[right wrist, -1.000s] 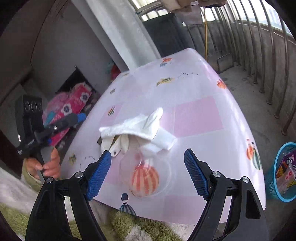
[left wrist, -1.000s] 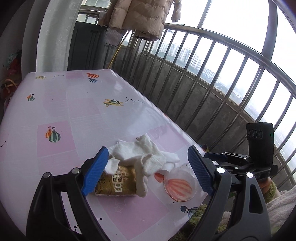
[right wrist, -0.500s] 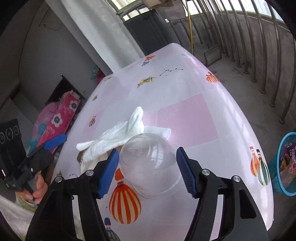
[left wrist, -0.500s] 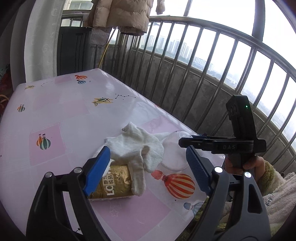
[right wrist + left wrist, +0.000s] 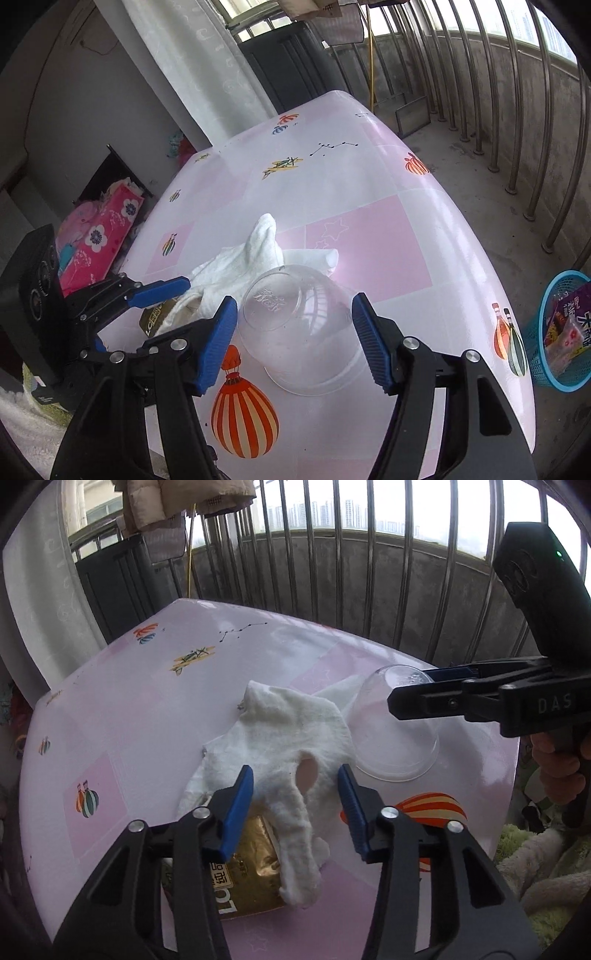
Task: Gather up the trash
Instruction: 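Return both tools to the table toward the white cloth and clear cup, then grasp the white cloth with the left tool while the right tool grasps the clear cup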
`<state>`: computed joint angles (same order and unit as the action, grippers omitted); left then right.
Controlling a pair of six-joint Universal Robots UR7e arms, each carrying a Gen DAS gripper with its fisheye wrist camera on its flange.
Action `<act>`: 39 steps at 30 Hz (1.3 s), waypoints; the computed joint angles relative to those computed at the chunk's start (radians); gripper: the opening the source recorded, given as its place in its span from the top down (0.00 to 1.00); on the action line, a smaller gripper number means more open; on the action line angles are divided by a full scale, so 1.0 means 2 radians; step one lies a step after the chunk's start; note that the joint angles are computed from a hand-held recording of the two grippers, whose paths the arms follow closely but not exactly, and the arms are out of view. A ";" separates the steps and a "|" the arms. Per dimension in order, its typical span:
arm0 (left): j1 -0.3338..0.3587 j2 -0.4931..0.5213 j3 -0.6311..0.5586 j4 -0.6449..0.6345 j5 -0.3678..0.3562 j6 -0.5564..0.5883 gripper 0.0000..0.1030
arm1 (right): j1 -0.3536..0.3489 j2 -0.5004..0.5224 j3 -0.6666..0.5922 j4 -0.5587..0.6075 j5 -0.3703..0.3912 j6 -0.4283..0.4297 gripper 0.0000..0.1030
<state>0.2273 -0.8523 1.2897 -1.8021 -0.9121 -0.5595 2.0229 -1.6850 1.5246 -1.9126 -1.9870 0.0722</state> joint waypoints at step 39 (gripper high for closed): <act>0.018 -0.105 0.097 -0.286 0.009 -0.042 0.95 | -0.021 -0.006 -0.011 -0.010 0.137 0.042 0.33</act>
<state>0.2634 -1.0630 1.4839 -2.3746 -0.8950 -0.6444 1.9814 -1.6977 1.5019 -1.9324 -1.7139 0.1571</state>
